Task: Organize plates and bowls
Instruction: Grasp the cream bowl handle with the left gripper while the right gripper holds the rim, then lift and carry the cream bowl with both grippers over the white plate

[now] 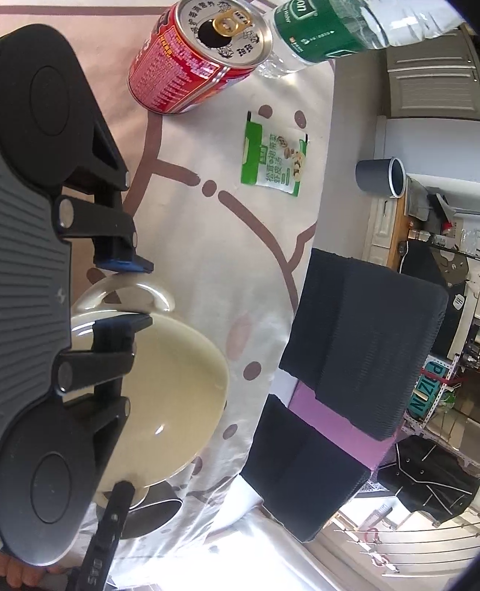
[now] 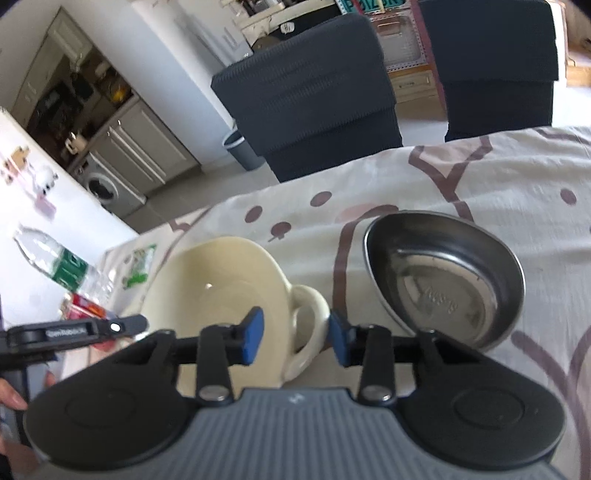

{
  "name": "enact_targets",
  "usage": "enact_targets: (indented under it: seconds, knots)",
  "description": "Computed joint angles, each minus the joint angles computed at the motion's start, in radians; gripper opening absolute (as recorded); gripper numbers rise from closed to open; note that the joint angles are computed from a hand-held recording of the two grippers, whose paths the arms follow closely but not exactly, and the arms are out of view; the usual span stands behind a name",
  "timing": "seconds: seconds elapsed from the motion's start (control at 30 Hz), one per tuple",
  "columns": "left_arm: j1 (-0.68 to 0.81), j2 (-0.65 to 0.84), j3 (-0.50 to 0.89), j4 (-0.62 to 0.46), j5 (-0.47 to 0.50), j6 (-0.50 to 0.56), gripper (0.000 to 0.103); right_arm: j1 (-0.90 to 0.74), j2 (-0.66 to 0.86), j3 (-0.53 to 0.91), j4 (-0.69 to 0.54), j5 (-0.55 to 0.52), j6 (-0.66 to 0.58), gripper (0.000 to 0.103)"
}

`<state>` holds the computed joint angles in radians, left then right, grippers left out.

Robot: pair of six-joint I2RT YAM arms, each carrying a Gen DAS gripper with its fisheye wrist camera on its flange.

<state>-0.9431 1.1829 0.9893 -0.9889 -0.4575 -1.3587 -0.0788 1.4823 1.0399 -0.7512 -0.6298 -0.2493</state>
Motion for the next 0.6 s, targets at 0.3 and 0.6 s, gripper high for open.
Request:
enact_targets:
  seconds: [0.3,0.6]
  knots:
    - [0.034,-0.034,-0.072,0.092,0.043,0.059,0.025,0.037,0.049,0.01,0.017,0.043,-0.02,0.03]
    - [-0.029,0.015,-0.031,0.047,-0.017,0.013,0.025,0.062,-0.012,-0.035,0.063,0.091,-0.019,0.031]
